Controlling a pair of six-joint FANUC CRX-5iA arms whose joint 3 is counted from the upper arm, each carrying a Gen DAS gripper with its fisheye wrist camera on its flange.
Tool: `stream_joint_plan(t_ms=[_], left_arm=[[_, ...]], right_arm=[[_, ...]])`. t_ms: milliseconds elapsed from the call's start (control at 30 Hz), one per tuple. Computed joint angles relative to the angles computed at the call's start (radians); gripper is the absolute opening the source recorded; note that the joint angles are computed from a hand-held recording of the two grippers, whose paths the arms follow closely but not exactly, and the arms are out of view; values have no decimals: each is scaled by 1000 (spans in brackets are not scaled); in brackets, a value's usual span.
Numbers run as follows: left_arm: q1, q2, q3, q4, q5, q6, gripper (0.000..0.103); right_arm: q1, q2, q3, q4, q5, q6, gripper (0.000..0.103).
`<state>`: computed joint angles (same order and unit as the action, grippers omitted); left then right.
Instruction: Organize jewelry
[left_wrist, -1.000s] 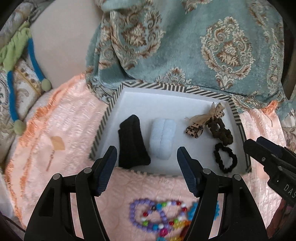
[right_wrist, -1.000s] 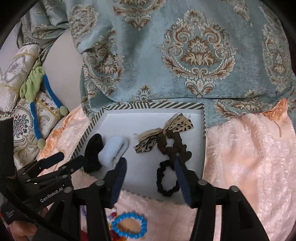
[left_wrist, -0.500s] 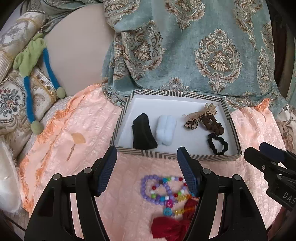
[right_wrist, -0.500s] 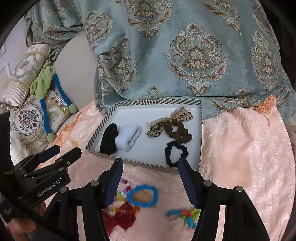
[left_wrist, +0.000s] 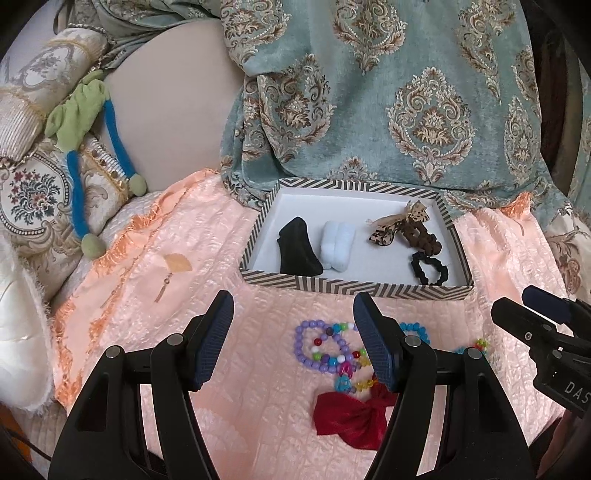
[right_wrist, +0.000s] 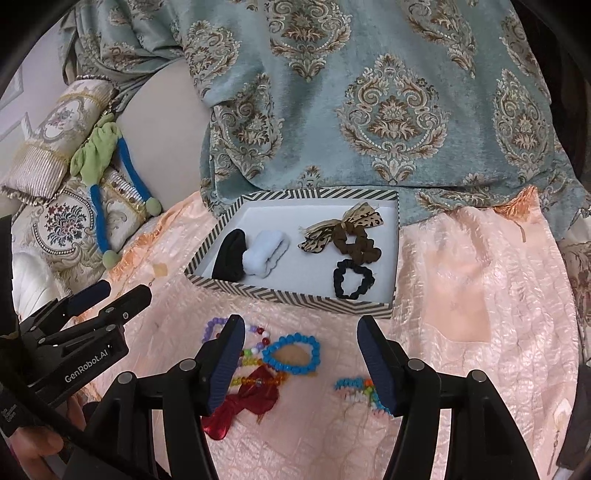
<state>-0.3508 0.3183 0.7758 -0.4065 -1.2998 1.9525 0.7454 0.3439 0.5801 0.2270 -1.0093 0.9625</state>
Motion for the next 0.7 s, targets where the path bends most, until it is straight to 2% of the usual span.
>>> stream_joint_plan(t_ms=[467, 700], left_arm=[[2, -68, -80, 17, 14, -2, 68], [35, -85, -109, 72, 11, -21, 68]], right_arm=[[31, -56, -68, 32, 12, -17, 64], [33, -70, -87, 34, 9, -22, 64]])
